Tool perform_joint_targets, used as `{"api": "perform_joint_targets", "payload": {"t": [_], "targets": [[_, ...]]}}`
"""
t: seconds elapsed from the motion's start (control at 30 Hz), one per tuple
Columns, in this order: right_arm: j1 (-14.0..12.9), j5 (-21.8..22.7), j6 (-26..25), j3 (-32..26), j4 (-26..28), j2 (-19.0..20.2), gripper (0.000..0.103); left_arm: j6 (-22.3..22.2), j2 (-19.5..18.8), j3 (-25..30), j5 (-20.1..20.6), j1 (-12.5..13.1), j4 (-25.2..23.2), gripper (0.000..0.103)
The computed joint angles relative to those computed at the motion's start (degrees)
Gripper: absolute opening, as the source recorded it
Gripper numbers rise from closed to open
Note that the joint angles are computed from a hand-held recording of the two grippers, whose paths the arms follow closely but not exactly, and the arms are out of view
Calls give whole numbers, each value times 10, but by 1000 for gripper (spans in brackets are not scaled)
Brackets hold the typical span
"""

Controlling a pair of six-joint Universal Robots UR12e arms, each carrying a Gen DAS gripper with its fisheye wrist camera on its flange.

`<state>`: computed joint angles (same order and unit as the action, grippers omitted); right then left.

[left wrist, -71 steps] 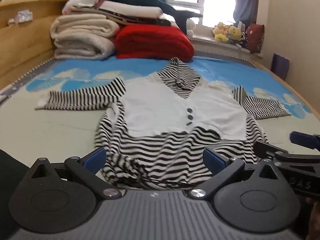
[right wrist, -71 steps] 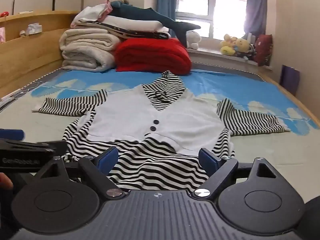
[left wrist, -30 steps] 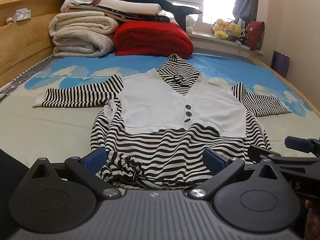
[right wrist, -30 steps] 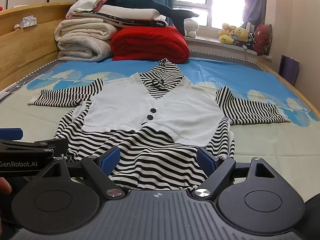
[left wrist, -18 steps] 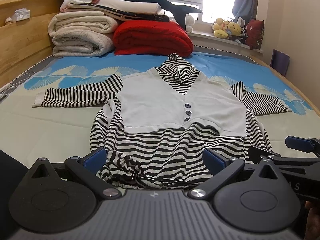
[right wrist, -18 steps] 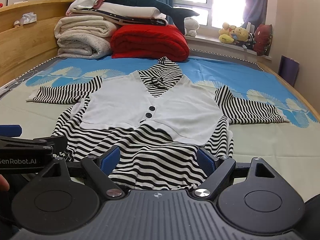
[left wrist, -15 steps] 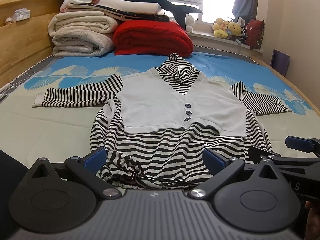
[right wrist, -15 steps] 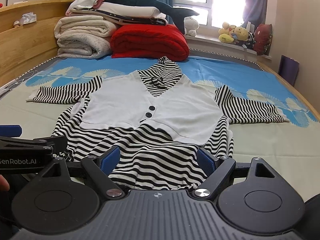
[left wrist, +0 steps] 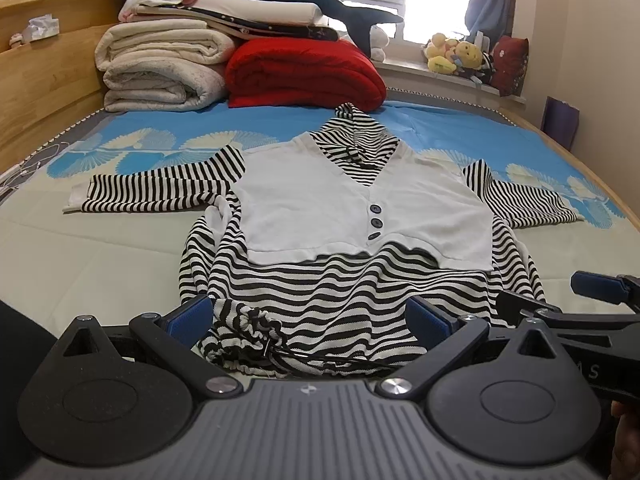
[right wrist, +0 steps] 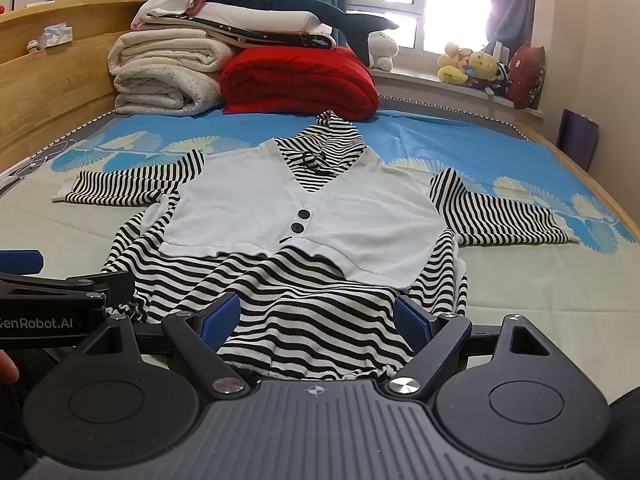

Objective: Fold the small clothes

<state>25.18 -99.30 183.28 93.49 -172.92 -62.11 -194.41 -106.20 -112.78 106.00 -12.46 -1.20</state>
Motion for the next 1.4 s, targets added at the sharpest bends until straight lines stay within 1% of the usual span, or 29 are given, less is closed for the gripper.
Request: {"api": "perform_joint_targets", "payload": {"t": [0.1, 0.17, 0.23, 0.3, 0.4, 0.47, 0.5, 0.53, 0.57, 0.63, 0.67, 0.73, 0.77, 0.8, 0.83, 0.87, 0.9, 0.93, 1.0, 1.03, 1.07, 1.13, 1.17, 1.2, 1.23, 1.3, 1.33, 1.37, 1.4], "targets": [[-2, -25, 19, -6, 9, 3, 84, -1, -3, 6, 11, 1, -12, 102], [-10, -31, 45, -14, 32, 4, 81, -14, -4, 14, 12, 9, -39, 102], [-20, -37, 53, -29, 61, 7, 78, -12, -7, 28, 4, 20, -76, 102], [-32, -28, 42, -43, 68, 12, 78, 21, -15, 48, 0, 30, -112, 102], [-46, -17, 5, -64, 90, 22, 78, 73, -33, 70, 11, 43, -125, 102], [-50, -26, -3, -64, 98, 29, 78, 86, -47, 81, 12, 54, -136, 102], [-51, -39, -1, -65, 117, 34, 78, 87, -53, 85, 4, 60, -142, 102], [-51, -50, 15, -74, 153, 39, 78, 87, -58, 87, -7, 67, -149, 101], [-52, -51, 46, -82, 191, 42, 78, 80, -63, 90, -13, 72, -161, 99], [-62, -8, 111, -90, 244, 46, 78, 47, -69, 99, -21, 80, -211, 97], [-66, 10, 129, -94, 269, 48, 78, 24, -72, 103, -32, 85, -233, 97], [-65, 2, 139, -100, 300, 53, 78, -2, -75, 107, -52, 91, -255, 96], [-65, -6, 138, -105, 315, 56, 77, -10, -77, 108, -53, 93, -262, 92], [-65, -9, 141, -109, 330, 59, 77, -14, -77, 109, -57, 94, -269, 80], [-67, -8, 145, -110, 337, 60, 76, -17, -78, 109, -69, 98, -278, 71], [-67, -8, 149, -112, 344, 62, 69, -20, -77, 110, -78, 99, -289, 49], [-67, -13, 147, -115, 351, 63, 52, -21, -77, 110, -83, 101, -294, 23], [-64, -21, 143, -114, 352, 64, 42, -20, -75, 110, -82, 101, -298, 15], [-61, -32, 127, -110, 346, 63, 25, -20, -70, 105, -81, 102, -296, 12], [-59, -35, 116, -110, 347, 62, 21, -20, -67, 103, -81, 102, -301, 12], [-56, -43, 106, -112, 351, 62, 19, -15, -64, 102, -79, 101, -306, 12], [-54, -49, 100, -114, 368, 62, 19, -6, -62, 104, -79, 99, -321, 12], [-54, -49, 103, -116, 374, 62, 20, 0, -63, 106, -74, 98, -325, 16], [-53, -55, 109, -113, 359, 63, 26, 7, -66, 109, -61, 95, -322, 24], [-52, -61, 114, -109, 340, 61, 30, 13, -67, 111, -40, 89, -312, 28], [-49, -78, 107, -102, 292, 59, 40, 30, -67, 108, -6, 79, -266, 30], [-46, -90, 96, -99, 268, 60, 44, 42, -66, 104, -2, 76, -236, 30], [-44, -96, 84, -96, 252, 60, 51, 53, -65, 100, -9, 76, -209, 31], [-45, -91, 78, -97, 252, 61, 54, 56, -64, 99, -15, 76, -199, 31]]}}
